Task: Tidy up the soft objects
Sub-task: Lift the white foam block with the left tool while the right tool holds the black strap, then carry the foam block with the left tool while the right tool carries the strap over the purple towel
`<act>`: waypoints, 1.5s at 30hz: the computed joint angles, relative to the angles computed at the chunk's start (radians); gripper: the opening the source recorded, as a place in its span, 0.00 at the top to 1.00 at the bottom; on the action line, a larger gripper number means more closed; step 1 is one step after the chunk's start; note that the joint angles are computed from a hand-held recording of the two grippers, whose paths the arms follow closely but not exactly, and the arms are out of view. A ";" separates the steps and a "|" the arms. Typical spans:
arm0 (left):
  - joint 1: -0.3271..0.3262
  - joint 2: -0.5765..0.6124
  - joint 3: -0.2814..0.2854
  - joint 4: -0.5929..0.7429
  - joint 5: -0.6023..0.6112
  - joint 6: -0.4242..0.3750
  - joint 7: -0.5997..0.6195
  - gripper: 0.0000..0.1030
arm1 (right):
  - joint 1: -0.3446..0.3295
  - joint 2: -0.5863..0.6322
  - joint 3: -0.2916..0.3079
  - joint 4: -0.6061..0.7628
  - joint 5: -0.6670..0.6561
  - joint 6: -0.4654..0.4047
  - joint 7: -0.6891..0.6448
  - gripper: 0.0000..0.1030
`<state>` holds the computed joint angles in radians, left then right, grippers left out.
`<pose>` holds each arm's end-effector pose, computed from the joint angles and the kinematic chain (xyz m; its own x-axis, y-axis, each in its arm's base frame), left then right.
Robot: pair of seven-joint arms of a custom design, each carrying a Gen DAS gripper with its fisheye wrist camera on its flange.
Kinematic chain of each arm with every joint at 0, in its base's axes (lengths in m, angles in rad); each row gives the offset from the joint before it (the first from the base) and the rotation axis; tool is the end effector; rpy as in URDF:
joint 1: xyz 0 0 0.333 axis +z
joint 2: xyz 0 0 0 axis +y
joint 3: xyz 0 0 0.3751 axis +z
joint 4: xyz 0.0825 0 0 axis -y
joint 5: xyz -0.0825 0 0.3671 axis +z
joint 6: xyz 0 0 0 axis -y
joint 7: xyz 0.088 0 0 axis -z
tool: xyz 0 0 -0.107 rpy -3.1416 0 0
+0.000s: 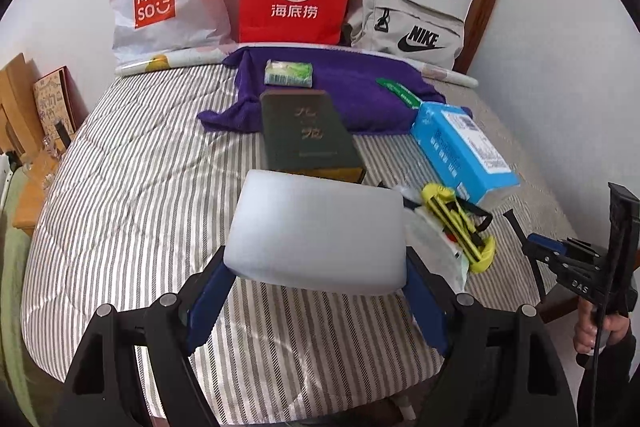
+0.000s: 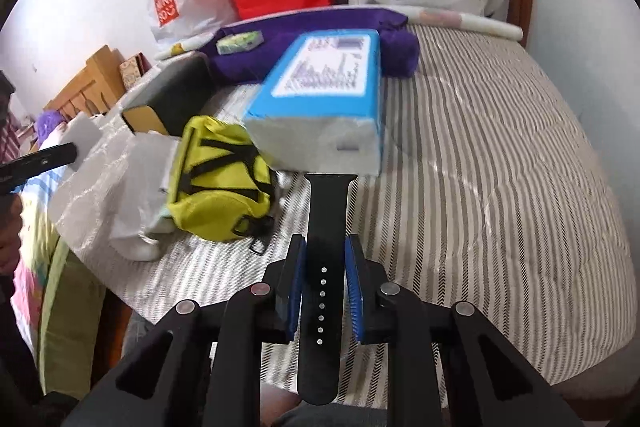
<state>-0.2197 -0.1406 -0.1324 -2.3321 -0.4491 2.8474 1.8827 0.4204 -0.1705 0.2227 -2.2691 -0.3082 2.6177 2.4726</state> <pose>0.4836 -0.1563 0.5339 -0.3261 -0.9326 0.1544 -0.7695 0.1670 -0.6165 0.3971 0.3144 0.5504 0.0220 -0.9858 -0.1666 -0.8574 0.0671 -0.5103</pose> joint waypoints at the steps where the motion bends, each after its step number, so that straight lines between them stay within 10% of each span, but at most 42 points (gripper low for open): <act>1: -0.001 0.002 0.000 0.005 -0.001 -0.001 0.000 0.22 | 0.005 -0.004 -0.003 0.004 0.013 0.002 -0.013 0.80; 21: 0.047 0.130 -0.032 0.199 0.052 -0.047 -0.068 0.22 | -0.017 0.033 -0.033 0.159 0.093 0.028 -0.206 0.80; 45: 0.146 0.483 -0.086 0.670 0.119 -0.218 -0.218 0.22 | -0.033 0.452 -0.146 0.641 0.197 0.013 -0.436 0.80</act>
<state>-0.0736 0.3424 -0.2188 -1.6625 -0.3297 2.6292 1.6644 0.3870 0.2811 0.0769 -1.6281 -0.1109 2.6310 2.0368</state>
